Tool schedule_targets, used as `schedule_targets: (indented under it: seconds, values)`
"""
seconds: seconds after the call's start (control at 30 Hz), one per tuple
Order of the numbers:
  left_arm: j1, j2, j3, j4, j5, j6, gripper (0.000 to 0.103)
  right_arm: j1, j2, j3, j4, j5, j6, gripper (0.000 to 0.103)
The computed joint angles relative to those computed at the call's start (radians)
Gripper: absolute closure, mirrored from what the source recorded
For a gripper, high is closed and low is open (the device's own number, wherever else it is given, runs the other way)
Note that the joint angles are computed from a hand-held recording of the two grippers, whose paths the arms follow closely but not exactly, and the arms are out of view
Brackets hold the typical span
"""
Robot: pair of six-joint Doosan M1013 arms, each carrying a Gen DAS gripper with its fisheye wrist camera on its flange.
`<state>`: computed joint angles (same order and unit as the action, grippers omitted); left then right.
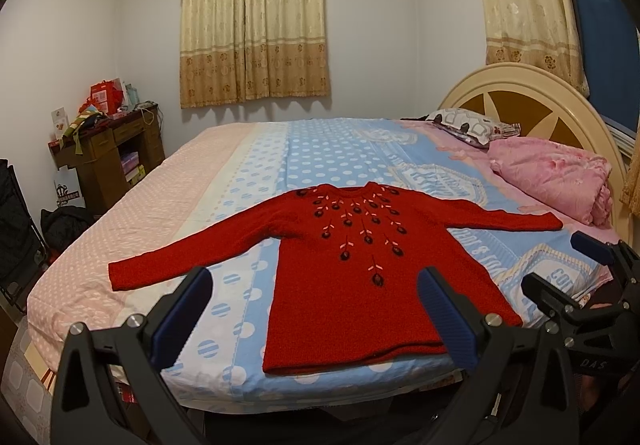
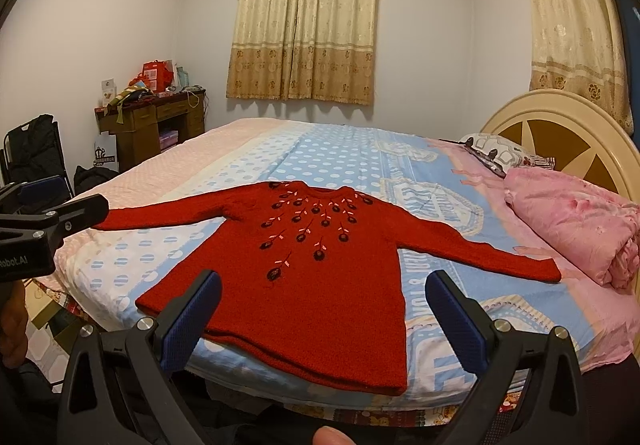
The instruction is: Fold small clothes
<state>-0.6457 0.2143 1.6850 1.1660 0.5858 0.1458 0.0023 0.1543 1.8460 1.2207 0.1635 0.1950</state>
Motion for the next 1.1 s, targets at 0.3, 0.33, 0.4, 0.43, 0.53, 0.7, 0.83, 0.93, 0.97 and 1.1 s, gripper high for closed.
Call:
schedule_targets:
  seconds: [0.3,0.33,0.4,0.43,0.53,0.7,0.83,0.93,0.97,1.1]
  values:
    - [0.001,0.000,0.002,0.003,-0.002,-0.003,0.000,0.001,0.001,0.001,-0.010,-0.001,0.010,0.001]
    - [0.000,0.001,0.000,-0.001,0.000,0.001,0.000,0.001,0.001,0.001,-0.010,-0.001,0.010,0.001]
    - [0.000,0.001,0.000,-0.004,0.000,0.005,0.000,0.001,0.001,0.001,-0.017,0.000,0.016,0.001]
    - [0.000,0.000,0.000,-0.003,0.000,0.004,0.000,0.001,0.001,0.001,-0.026,0.001,0.026,0.001]
    - [0.000,0.000,-0.001,-0.002,0.000,0.003,0.000,0.000,0.002,-0.001,-0.052,0.006,0.048,0.001]
    - [0.001,0.001,-0.002,-0.004,0.000,0.005,0.000,0.000,0.002,-0.001,-0.063,0.009,0.058,0.001]
    - [0.001,0.001,-0.003,-0.008,0.000,0.009,0.000,0.000,0.002,0.000,-0.059,0.008,0.055,0.001]
    - [0.001,0.001,-0.003,-0.008,0.001,0.009,0.000,0.000,0.002,-0.001,-0.063,0.009,0.058,0.001]
    - [0.001,0.001,-0.003,-0.007,0.000,0.008,0.000,0.000,0.002,0.000,-0.068,0.009,0.063,0.001]
    - [0.001,0.000,-0.001,-0.006,-0.001,0.006,0.000,0.000,0.003,0.000,-0.057,0.009,0.052,0.001]
